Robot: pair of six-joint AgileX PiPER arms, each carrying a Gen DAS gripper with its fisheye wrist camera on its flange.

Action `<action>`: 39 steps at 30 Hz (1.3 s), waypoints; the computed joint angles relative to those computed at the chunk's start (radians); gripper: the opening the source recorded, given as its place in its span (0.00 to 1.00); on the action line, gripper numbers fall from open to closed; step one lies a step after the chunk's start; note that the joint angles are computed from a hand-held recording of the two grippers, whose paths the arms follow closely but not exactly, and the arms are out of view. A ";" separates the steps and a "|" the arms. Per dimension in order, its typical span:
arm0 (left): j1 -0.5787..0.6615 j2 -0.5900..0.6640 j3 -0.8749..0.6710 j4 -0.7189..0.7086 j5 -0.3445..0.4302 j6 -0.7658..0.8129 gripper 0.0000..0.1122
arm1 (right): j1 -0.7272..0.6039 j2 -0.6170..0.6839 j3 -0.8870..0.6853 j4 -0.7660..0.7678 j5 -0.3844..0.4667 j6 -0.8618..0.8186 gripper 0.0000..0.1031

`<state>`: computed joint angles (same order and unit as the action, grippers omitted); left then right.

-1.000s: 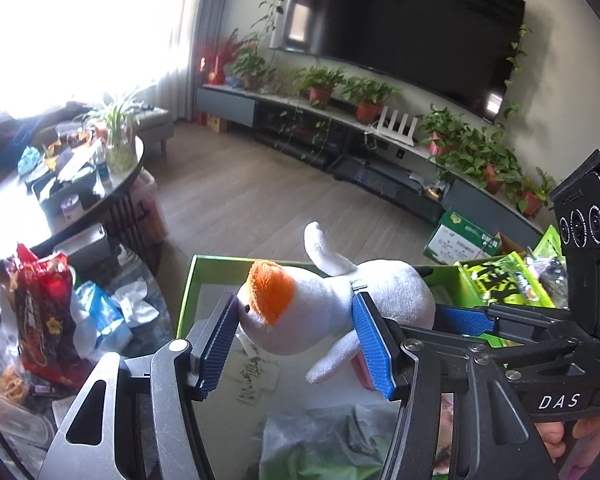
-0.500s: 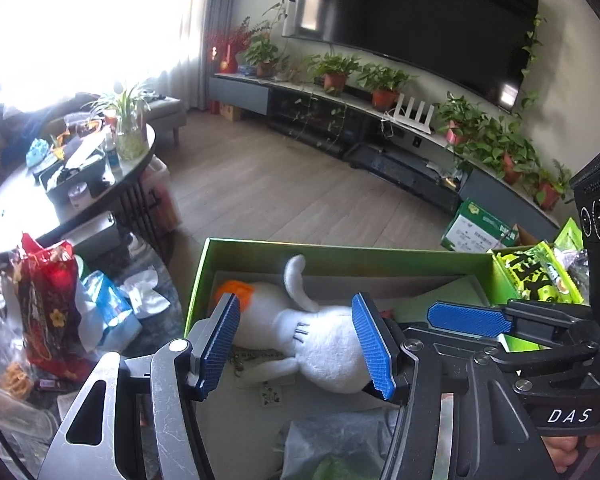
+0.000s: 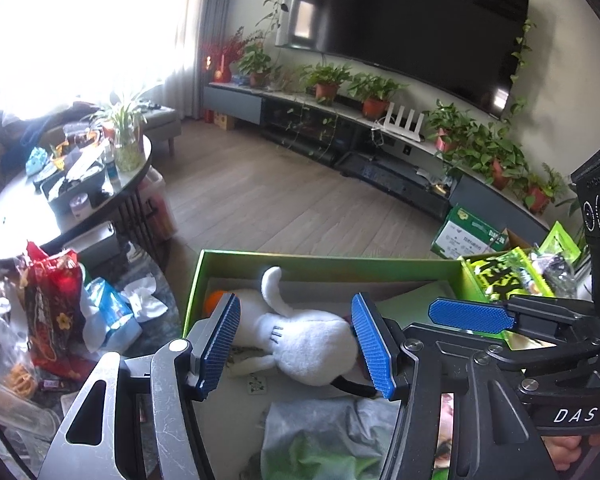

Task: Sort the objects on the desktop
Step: 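Lower the duck into the green box and open the left gripper, then withdraw the left gripper from the box back toward the pile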

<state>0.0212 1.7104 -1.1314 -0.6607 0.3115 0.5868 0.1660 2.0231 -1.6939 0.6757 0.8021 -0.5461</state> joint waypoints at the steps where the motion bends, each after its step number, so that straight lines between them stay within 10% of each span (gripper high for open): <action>1: -0.001 -0.009 0.003 0.006 0.003 -0.006 0.52 | -0.001 -0.015 0.012 0.001 0.000 -0.003 0.46; 22: -0.152 -0.416 0.086 0.505 0.121 -0.525 0.52 | -0.056 -0.432 0.290 0.076 0.037 -0.091 0.46; 39: -0.566 -0.706 0.193 1.064 0.313 -1.170 0.52 | -0.242 -0.815 0.571 0.119 0.190 -0.239 0.46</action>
<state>-0.5446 1.0044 -0.9385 0.4032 0.6241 -0.5836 -0.0763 1.2085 -1.1226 0.7950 0.9918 -0.7852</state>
